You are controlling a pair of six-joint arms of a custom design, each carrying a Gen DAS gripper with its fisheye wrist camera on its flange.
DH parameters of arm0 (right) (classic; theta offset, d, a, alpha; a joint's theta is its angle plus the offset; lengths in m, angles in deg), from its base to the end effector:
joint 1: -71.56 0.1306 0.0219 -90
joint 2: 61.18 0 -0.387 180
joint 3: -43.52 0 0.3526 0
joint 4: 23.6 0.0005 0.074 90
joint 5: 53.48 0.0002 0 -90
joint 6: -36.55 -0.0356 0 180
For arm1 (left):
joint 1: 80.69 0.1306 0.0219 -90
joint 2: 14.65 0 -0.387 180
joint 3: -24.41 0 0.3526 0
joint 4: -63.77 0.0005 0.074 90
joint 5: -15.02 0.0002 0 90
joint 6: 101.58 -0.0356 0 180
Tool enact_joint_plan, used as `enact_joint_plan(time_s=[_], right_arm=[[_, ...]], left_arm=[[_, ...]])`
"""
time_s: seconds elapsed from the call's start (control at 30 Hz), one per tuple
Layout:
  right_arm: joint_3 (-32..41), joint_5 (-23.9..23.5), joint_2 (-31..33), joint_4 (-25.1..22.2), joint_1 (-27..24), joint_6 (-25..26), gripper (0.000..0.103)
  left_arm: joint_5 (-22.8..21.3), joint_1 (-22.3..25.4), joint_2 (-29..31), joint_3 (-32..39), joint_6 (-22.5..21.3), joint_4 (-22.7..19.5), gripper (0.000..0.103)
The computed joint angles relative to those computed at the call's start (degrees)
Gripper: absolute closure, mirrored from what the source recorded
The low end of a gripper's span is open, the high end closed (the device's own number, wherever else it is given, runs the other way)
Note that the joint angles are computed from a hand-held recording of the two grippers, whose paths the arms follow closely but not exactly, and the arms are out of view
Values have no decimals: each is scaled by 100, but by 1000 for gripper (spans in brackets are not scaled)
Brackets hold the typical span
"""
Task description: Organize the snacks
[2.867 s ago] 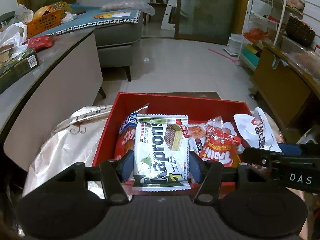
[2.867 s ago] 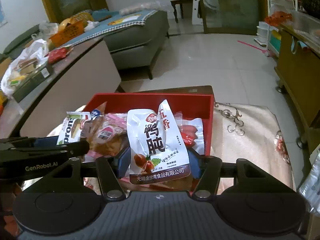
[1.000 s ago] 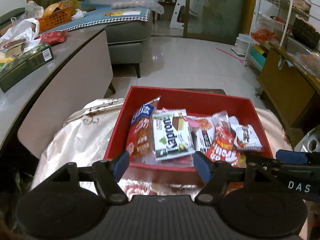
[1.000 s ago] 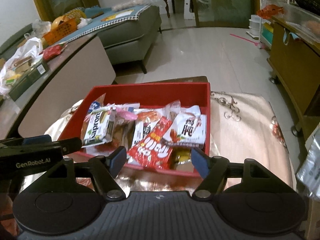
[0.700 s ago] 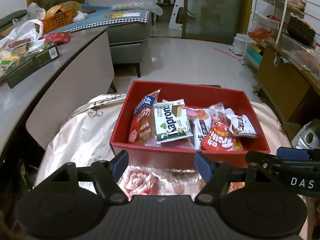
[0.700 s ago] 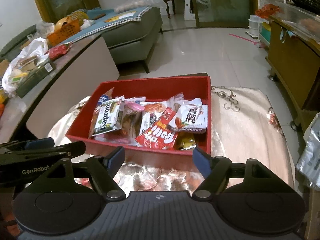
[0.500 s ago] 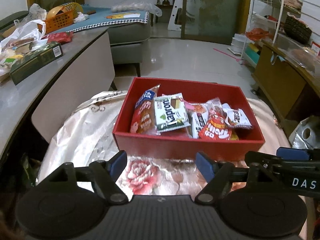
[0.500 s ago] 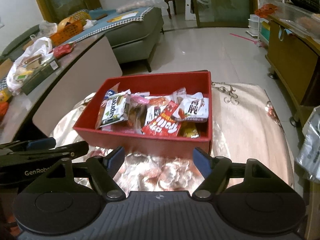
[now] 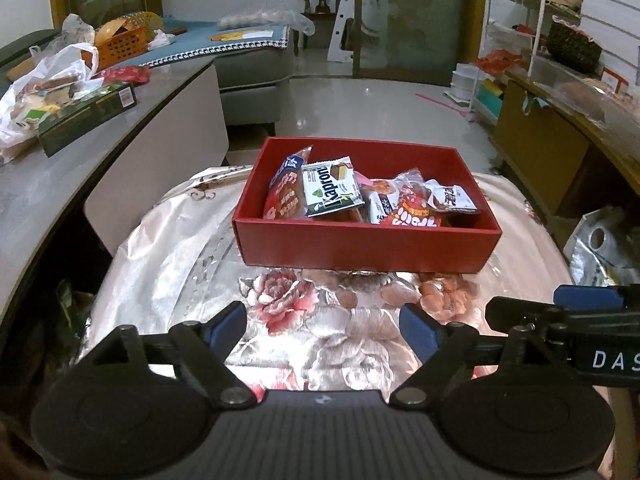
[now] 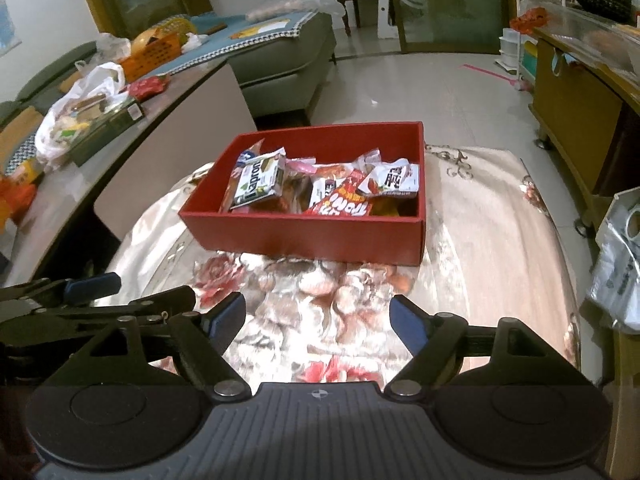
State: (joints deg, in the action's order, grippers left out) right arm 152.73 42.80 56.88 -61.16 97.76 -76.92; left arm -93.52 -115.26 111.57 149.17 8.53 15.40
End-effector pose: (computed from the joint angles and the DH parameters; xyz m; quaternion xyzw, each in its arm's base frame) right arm 0.5651 0.2732 0.3385 -0.0018 0.9273 0.1096 0.3578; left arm 0.5598 -0.3726 0.3514 0.0618 0.9265 -0.0213 0.3706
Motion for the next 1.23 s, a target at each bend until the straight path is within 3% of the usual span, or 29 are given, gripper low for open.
enact_joint_plan(time_s=[0.43, 1.23], right_arm=[[-543, 62, -381, 101, 114, -124, 17], [-693, -3, -472, 77, 145, -112, 15]], left_arm=[[-214, -150, -431, -706, -96, 366, 21], [-403, -220, -592, -952, -170, 527, 21]])
